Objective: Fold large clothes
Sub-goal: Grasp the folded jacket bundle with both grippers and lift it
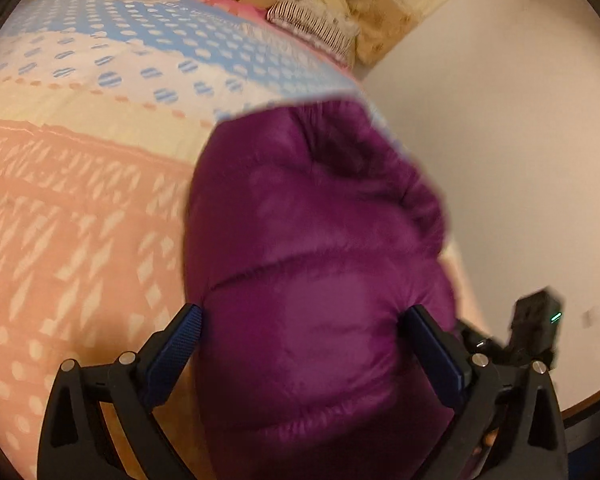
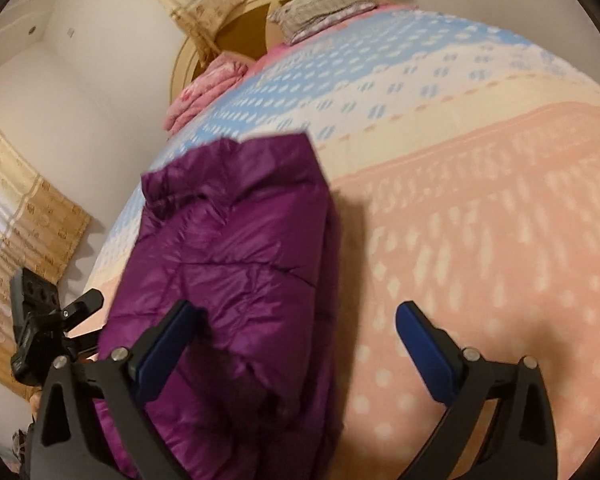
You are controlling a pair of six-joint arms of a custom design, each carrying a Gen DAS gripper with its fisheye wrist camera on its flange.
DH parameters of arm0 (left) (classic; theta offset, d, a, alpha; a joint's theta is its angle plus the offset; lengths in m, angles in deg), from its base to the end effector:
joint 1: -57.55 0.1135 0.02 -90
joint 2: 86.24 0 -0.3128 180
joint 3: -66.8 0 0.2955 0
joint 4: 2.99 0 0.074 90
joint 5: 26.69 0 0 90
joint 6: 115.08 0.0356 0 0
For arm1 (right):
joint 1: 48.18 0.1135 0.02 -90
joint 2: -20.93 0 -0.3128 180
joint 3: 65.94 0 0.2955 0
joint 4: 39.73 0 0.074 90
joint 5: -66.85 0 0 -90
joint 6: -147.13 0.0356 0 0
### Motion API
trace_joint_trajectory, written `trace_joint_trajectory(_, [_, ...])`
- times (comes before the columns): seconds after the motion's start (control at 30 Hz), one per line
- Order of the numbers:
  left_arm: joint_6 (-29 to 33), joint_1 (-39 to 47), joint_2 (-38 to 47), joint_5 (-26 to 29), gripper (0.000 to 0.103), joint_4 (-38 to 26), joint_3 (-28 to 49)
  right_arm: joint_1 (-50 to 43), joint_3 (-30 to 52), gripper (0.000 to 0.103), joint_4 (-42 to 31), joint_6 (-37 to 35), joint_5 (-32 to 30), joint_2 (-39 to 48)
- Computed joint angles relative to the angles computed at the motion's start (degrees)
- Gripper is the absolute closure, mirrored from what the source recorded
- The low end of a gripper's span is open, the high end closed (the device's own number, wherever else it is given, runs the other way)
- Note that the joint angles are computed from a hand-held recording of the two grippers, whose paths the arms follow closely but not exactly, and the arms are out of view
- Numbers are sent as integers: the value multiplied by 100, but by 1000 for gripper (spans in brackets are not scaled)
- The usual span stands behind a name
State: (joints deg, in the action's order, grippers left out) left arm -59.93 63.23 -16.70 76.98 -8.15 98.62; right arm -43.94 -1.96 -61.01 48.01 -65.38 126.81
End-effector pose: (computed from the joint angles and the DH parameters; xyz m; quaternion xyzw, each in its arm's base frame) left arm 0.2237 0.0138 0.1519 -0.2706 0.8703 -0.2055 0.3566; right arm 0.3680 0.0513 0.1275 -0.1885 0.8915 0.3409 0.2311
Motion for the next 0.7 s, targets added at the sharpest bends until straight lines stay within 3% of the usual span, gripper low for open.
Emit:
trace_joint_trajectory(0.07, [-203, 38, 167, 110, 1, 307, -88, 79, 80, 2, 16, -22, -118, 250])
trace_joint_trajectory(0.17, [-314, 441, 513, 896, 1, 700, -175, 195, 18, 10, 300, 28, -209, 325])
trace_joint_trajectory(0.27, [-59, 330, 478, 905, 1, 683, -160, 298, -70, 18, 274, 18, -367, 318])
trace_joint_trajectory(0.37, [-67, 155, 320, 813, 3, 776, -227, 369, -134, 35, 50, -75, -577, 296])
trace_joint_trajectory(0.53, [-9, -396, -361, 261, 14, 164, -157, 274, -483, 59, 19, 149, -690, -35])
trace_joint_trajectory(0.7, [-43, -867, -1140, 10, 20, -640, -44, -95, -858, 65, -173, 266, -957, -584])
